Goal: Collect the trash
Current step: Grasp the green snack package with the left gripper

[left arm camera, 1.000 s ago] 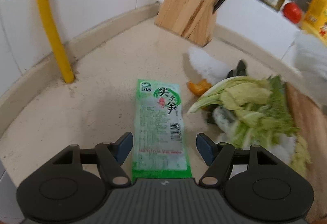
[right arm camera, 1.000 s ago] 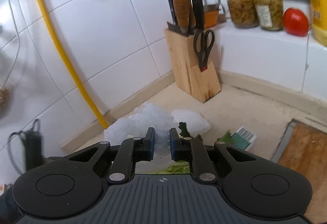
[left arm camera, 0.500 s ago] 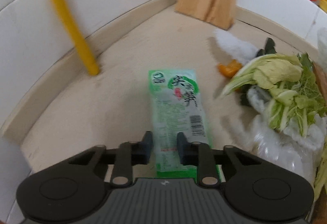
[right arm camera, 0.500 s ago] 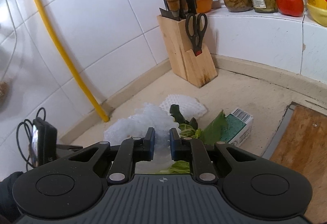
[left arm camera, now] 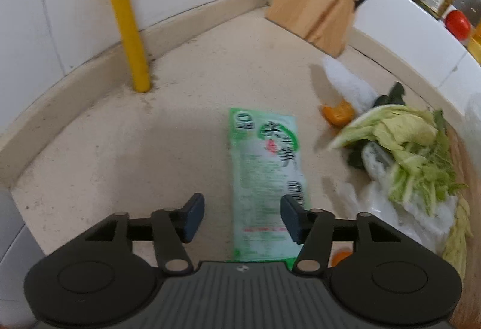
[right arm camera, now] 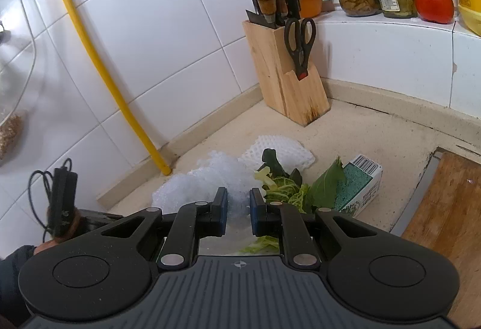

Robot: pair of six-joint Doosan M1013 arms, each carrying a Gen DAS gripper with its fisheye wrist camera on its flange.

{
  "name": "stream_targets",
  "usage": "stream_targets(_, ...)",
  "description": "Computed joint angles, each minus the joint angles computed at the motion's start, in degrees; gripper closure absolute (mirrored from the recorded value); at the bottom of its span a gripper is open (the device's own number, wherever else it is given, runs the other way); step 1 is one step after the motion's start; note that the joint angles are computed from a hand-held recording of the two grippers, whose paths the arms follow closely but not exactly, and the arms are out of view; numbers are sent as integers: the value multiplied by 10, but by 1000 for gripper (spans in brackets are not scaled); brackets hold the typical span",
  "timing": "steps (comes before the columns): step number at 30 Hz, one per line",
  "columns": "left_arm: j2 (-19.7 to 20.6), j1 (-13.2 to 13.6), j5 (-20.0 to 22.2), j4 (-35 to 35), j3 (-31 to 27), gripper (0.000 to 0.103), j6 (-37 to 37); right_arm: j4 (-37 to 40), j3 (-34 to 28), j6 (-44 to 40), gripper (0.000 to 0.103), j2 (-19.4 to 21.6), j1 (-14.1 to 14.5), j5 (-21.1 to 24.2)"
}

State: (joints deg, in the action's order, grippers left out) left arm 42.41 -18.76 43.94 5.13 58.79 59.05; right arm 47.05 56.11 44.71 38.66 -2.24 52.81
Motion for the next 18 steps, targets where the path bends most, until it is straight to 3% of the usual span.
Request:
stream_targets(5,-4,14,-54,-140,18,51,77,-3,-6,10,83,5,-2,5)
stream_targets(10,13,33,-68,-383,14,58,226,0,-8,22,83,8,-6,7)
stream_targets(15,16,37,-70,-466,15,60,293,2,-7,24,83,6,-8,-1)
stream_targets(18,10,43,-74,-552,27,60,366,4,-7,30,83,6,-9,-1)
